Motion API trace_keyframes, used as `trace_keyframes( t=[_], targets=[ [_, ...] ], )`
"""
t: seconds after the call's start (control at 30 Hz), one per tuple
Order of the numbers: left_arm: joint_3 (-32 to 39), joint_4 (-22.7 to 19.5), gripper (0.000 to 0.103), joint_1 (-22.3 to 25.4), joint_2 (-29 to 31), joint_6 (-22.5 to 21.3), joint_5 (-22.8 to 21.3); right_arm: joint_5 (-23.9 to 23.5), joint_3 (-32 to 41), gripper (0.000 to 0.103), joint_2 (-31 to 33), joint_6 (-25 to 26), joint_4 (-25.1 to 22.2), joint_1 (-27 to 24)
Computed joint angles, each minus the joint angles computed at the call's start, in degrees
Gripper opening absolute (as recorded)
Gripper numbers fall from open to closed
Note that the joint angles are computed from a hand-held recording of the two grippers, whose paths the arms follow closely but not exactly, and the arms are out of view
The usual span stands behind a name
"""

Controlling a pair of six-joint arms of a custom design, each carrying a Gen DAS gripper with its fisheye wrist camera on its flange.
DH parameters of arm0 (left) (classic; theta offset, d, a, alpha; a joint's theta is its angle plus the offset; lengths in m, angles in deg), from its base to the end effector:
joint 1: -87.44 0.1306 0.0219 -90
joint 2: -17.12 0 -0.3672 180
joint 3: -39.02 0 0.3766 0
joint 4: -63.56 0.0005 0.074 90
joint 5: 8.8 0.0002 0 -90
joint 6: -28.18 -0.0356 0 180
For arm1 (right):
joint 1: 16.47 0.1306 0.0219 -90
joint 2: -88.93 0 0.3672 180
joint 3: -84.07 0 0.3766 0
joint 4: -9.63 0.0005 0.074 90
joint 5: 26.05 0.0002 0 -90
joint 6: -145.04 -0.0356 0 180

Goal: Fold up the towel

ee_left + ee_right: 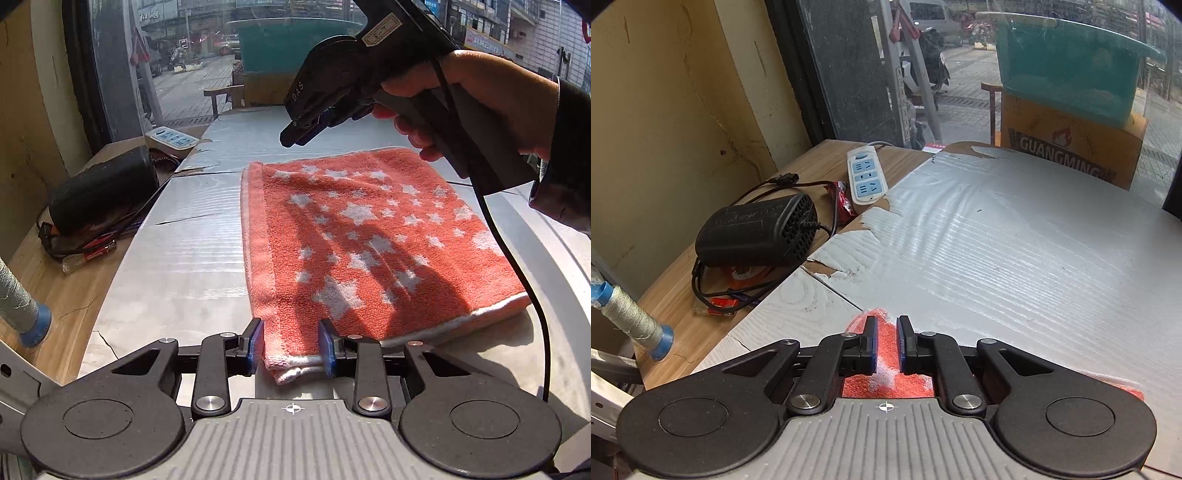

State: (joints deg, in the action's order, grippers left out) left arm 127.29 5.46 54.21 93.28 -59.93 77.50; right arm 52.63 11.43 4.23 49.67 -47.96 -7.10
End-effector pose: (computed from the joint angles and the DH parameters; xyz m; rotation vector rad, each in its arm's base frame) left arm 0.3174 -0.2058 0.4872 0.6134 2.3018 -0.2171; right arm 0.4925 0.0878 0.4971 -0.1789 2.3678 0.3576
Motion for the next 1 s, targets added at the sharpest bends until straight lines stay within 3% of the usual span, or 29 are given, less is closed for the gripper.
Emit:
trace_keyframes(
  t=[0.07, 0.2, 0.4, 0.5, 0.6, 0.9, 0.93, 0.97, 1.0],
  targets=[
    [-1.05, 1.01, 0.045, 1.51, -1.47, -2.83, 1.58, -1.65, -4.76, 0.012, -5.71, 2.53, -1.55, -2.23],
    [-1.55, 1.78, 0.048, 3.31, -2.56, -5.85, 3.95, -2.45, -14.16, 0.012, -17.29, 6.78, -7.05, -6.01],
    [-0.62, 3.0, 0.056, 0.68, -2.03, -8.09, 8.97, -3.79, -24.31, 0.012, -30.98, 6.16, -14.9, -9.93],
    [-0.78, 4.18, 0.056, -3.63, -1.41, -9.89, 9.06, -7.3, -26.65, 0.012, -33.2, 2.77, -16.11, -11.03],
    [-1.43, 5.03, 0.056, -7.23, -1.09, -11.43, 8.98, -10.45, -28.25, 0.012, -34.15, -2.21, -14.11, -12.24],
    [-2.45, 7.63, 0.056, -13.03, 0.24, -13.5, 6.64, -10.81, -28.92, 0.014, -32.08, -10.86, -12.38, -14.08],
    [-2.46, 7.93, 0.056, -13.25, 0.57, -13.63, 6.1, -12.2, -29.11, 0.021, -32.2, -11.98, -12.34, -14.99],
    [-2.47, 8.22, 0.056, -13.48, 0.91, -13.75, 5.56, -13.85, -29.09, 0.038, -32.11, -13.11, -12.6, -16.02],
    [-2.43, 8.43, 0.056, -13.64, 1.24, -13.81, 5.18, -15.24, -29.03, 0.047, -31.87, -13.88, -12.96, -16.88]
  ],
)
